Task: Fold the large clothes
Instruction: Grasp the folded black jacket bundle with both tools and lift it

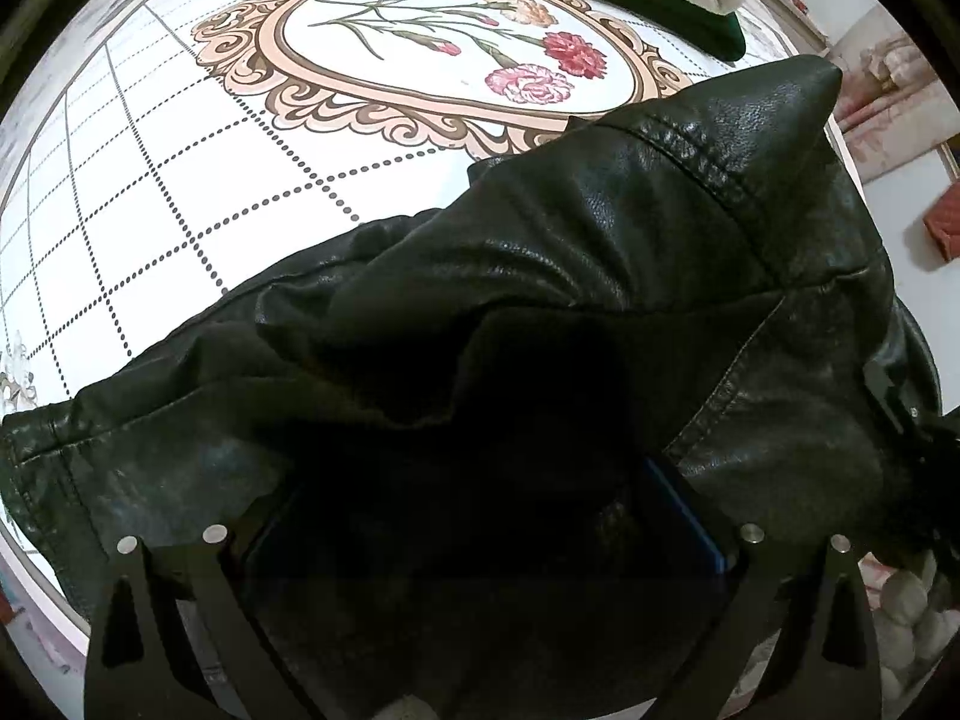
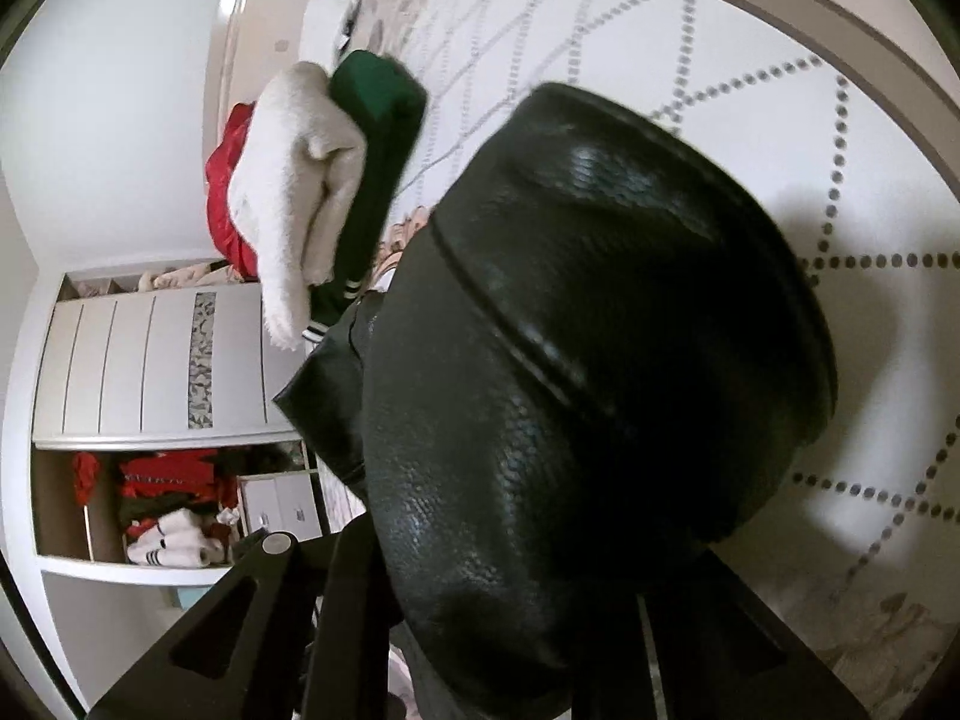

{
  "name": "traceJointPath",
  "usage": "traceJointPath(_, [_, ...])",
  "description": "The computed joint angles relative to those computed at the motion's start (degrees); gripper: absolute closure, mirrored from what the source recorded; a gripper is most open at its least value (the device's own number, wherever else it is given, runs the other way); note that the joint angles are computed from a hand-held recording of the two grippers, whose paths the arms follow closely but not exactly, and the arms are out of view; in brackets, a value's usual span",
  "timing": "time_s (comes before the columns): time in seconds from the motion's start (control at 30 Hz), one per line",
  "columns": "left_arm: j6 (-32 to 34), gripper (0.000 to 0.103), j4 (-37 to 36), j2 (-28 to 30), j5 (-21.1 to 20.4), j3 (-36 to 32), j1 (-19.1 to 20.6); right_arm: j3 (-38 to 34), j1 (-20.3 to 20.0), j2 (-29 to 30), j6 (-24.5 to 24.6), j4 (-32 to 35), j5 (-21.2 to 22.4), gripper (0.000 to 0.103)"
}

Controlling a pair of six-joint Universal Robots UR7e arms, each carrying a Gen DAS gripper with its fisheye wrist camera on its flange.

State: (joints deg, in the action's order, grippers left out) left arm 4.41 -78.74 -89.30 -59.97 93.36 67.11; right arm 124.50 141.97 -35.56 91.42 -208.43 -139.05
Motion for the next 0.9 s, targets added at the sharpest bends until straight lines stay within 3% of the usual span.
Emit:
traceJointPath(0.27, [1.3, 0.0, -0.95, 0.65, -0.83, -0.85, 1.41, 0.01, 1.89, -2.07, 1.55, 5.18, -0.28, 0.085])
traceJointPath(0.37, [0.94, 0.0, -1.52, 1.86, -1.25, -1.83, 1.66, -1.77, 2.76, -3.37, 1.51, 10.47, -1.0, 0.086])
traceJointPath(0.43, [0.75, 0.0, -1.65, 3.78, -2.87, -3.46, 2.45, -2.84, 4.29, -4.46, 2.75, 16.3, -2.11, 0.086])
traceJointPath(0.67, [3.65, 0.0, -4.57, 9.35, -13.58, -7.63, 4.81, -13.89, 5.17, -8.36, -2.72, 39.61, -6.64, 0.086])
traceJointPath(0.83, [3.29, 0.0, -2.79, 10.55, -16.91, -10.73, 6.65, -21.54, 4.84, -8.66, -3.67, 57.67, -6.23, 0.086])
traceJointPath(0.9, [1.84, 0.0, -0.77, 10.82, -19.75, -13.07, 8.06, -26.12, 5.32, -7.4, -6.3, 64.99, -5.55, 0.086])
